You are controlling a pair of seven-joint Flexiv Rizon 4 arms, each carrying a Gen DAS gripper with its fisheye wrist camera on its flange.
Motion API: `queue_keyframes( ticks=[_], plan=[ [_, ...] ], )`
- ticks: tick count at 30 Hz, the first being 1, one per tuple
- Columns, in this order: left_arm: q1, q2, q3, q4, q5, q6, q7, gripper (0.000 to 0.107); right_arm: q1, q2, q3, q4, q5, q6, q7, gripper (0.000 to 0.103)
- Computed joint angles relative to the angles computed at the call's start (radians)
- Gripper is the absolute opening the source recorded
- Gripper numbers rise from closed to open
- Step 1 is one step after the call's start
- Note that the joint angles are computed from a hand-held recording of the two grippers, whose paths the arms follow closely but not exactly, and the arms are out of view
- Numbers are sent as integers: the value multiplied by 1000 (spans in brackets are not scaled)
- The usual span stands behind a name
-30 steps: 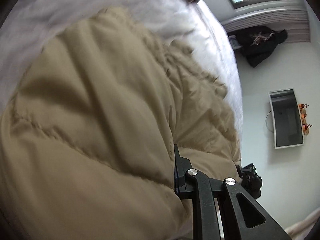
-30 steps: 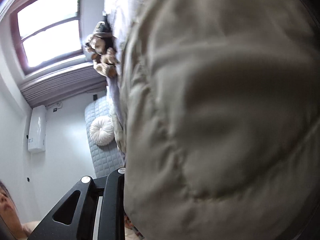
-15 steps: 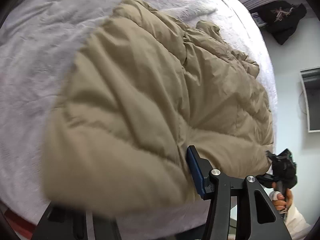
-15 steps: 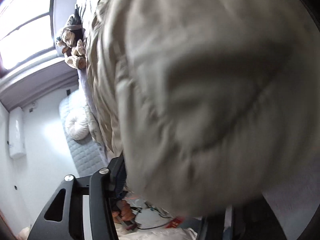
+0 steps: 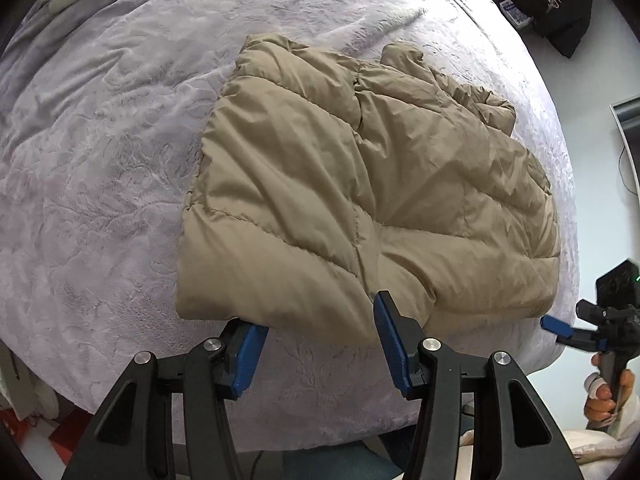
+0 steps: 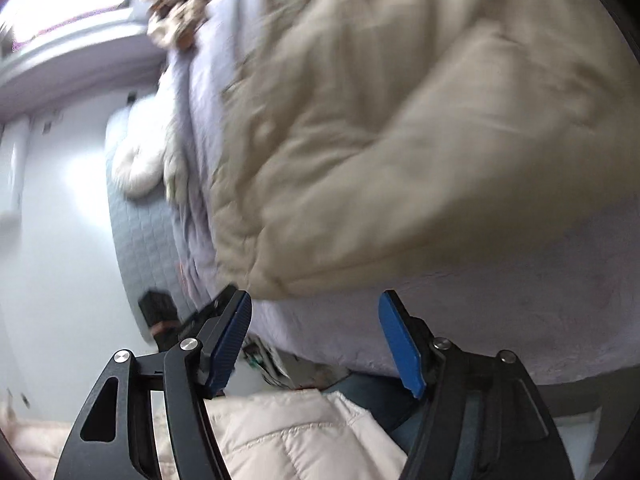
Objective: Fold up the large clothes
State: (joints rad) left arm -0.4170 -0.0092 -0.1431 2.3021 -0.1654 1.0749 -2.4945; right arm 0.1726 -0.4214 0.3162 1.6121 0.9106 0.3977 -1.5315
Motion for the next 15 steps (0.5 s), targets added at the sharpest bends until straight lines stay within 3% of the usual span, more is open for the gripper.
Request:
queue_keyframes(
  ticks=[2,5,14,15],
  plan=[
    [0,5,0,-4,-4,-19,9,54,29,-13,-4,-42,-60,-11,-4,70],
    [1,19,-1,-10,23,-32,-8,92,67,-18,-5,-69,-129,6,15,70],
    [32,58,-8,-81,212,-173,-108,96,171,-20,3,-100,-297,54,146,70],
    [35,57,-9,-88,233,-178,-118,103,172,-18,2,-98,-314,53,146,70]
  ],
)
